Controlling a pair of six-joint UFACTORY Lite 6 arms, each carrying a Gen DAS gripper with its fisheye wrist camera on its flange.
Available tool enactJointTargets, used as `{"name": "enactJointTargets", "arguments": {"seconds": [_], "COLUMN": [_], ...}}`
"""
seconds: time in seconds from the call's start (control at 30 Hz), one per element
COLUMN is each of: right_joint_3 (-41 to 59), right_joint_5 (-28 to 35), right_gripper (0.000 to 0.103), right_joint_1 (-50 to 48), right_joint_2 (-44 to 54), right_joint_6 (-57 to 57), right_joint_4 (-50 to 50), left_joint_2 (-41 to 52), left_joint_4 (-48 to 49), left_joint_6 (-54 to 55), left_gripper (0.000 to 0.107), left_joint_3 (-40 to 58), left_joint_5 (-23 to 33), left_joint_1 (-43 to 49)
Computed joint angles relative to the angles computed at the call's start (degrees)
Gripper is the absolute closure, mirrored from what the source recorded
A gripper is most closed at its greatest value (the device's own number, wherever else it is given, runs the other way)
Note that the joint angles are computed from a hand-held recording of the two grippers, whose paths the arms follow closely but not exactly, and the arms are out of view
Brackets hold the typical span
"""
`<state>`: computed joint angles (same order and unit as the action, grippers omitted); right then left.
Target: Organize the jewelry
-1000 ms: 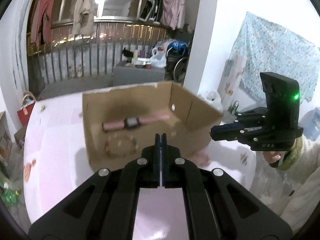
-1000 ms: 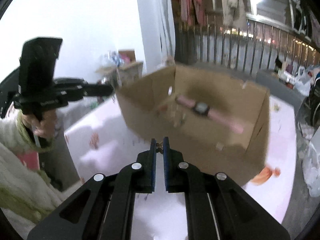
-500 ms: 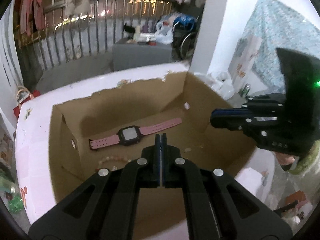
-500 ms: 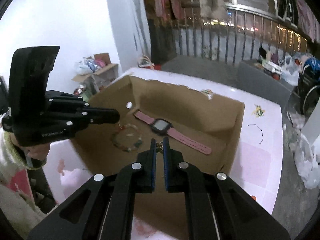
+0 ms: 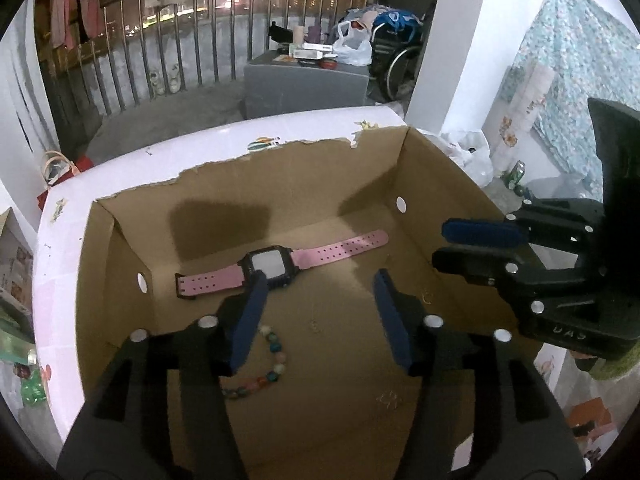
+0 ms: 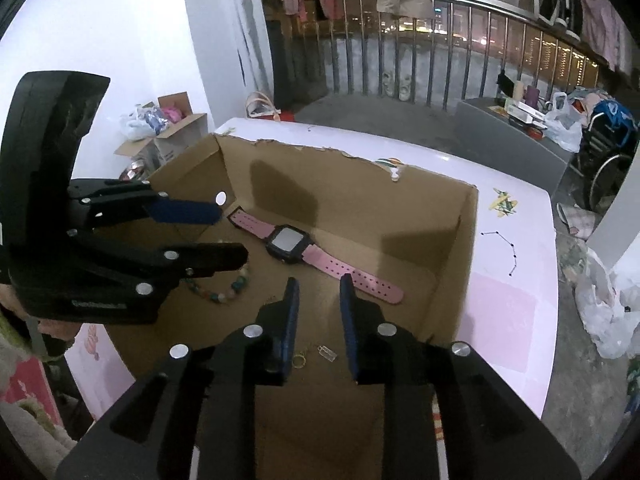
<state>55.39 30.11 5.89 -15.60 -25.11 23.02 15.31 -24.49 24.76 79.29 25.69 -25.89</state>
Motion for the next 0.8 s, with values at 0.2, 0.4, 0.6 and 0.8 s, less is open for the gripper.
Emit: {"name": "enactJointTargets", "arguments": {"seconds": [0.2, 0.4, 0.6, 0.8], "right_joint_3": [-2.8, -5.4, -8.2, -11.4], "right_joint_5": [2.3, 4.9, 7.6, 10.7], "right_gripper": [0.067, 0.058, 0.056, 0.056], "right_joint_1": [-3.8, -6.1, -5.2, -4.2], "right_joint_2": [-6.7, -14.0, -21.5, -28.7], "right_joint_6": [-3.4, -5.4, -3.2, -1.6], "right_joint_4": [4.1, 6.5, 5.8, 5.3], "left_joint_2": [-5.4, -16.5, -31.5, -44.8], "left_joint_4": [2.2, 1.6, 7.5, 11.0], "left_joint_6": [-1.8, -1.1, -6.8, -10.4], "left_gripper": [0.051, 0.048, 0.041, 0.038], "left_joint_3": [-4.4, -13.1, -24.0, -33.6], "left_joint_5": [-2.1, -3.9, -4.9, -3.0], "left_joint_1": [-0.5, -0.7, -2.6, -2.6]}}
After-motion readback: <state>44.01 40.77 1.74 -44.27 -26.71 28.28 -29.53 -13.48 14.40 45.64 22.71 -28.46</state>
